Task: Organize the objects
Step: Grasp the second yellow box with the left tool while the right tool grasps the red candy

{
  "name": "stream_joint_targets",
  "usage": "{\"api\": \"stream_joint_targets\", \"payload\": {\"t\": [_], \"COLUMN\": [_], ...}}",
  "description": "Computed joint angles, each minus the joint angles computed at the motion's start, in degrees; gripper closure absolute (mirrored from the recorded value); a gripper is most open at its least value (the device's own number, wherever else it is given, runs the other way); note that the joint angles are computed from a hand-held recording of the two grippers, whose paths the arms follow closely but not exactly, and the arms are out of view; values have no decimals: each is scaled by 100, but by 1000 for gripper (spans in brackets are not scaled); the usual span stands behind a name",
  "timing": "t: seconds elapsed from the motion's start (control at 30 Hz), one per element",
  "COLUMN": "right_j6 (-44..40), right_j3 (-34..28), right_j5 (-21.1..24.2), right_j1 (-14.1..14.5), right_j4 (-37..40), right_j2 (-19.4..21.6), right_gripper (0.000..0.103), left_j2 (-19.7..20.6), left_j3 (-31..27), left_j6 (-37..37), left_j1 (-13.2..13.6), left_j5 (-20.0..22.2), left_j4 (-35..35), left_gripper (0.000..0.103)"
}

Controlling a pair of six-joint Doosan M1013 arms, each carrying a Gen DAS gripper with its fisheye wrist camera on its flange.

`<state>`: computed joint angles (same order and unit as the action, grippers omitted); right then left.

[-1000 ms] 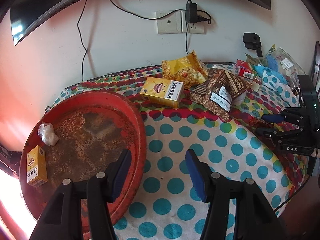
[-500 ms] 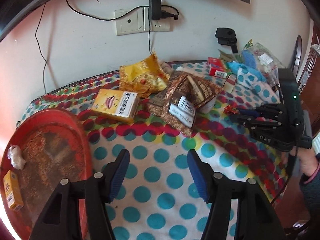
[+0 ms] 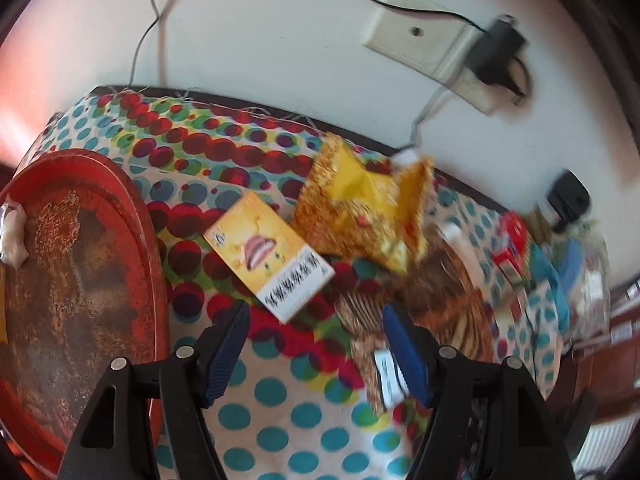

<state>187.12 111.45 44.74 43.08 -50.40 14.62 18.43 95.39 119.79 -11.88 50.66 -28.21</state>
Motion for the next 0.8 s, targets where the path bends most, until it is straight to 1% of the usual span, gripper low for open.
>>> {"api": "stream_joint_targets", "payload": {"t": [0.1, 0.2, 0.3, 0.43, 0.5, 0.57, 0.63, 0.7, 0.8], "right_j6": [-15, -76, -71, -72, -86, -88, -92, -91, -98], "right_j3": [3, -7, 17, 31, 25, 18, 22, 17, 13], "right_j5": [-18, -19, -113, -169, -162, -157, -169, -157, -149], "right_j1": [-3, -4, -19, -18, -17, -13, -13, -10, -9], "right_j4": [-4, 4, -16, -26, -21, -18, -16, -15, -10], "right_j2": [-1, 7, -11, -24, -21, -16, -20, -16, -15], "right_gripper": [84, 84, 83, 81, 81, 81, 81, 81, 81], "left_j2": [213, 411, 508, 600, 651, 681, 613, 597, 594], "left_j3": [-266, -414, -446, -458, -474, -478, -369, -314, -284], "left_j6": [-1039, -1776, -2174, -2723, -2863, -2797, -2548, -2307, -1956], "left_j1": [-106, -106, -92, -116, -132, -137, -166, -154, -128], "left_j5": [129, 309, 267, 38, 37, 55, -205, -307, -369], "left_j4": [458, 600, 594, 748, 817, 799, 804, 680, 508], "left_gripper": [32, 32, 32, 32, 32, 33, 34, 43, 46]}}
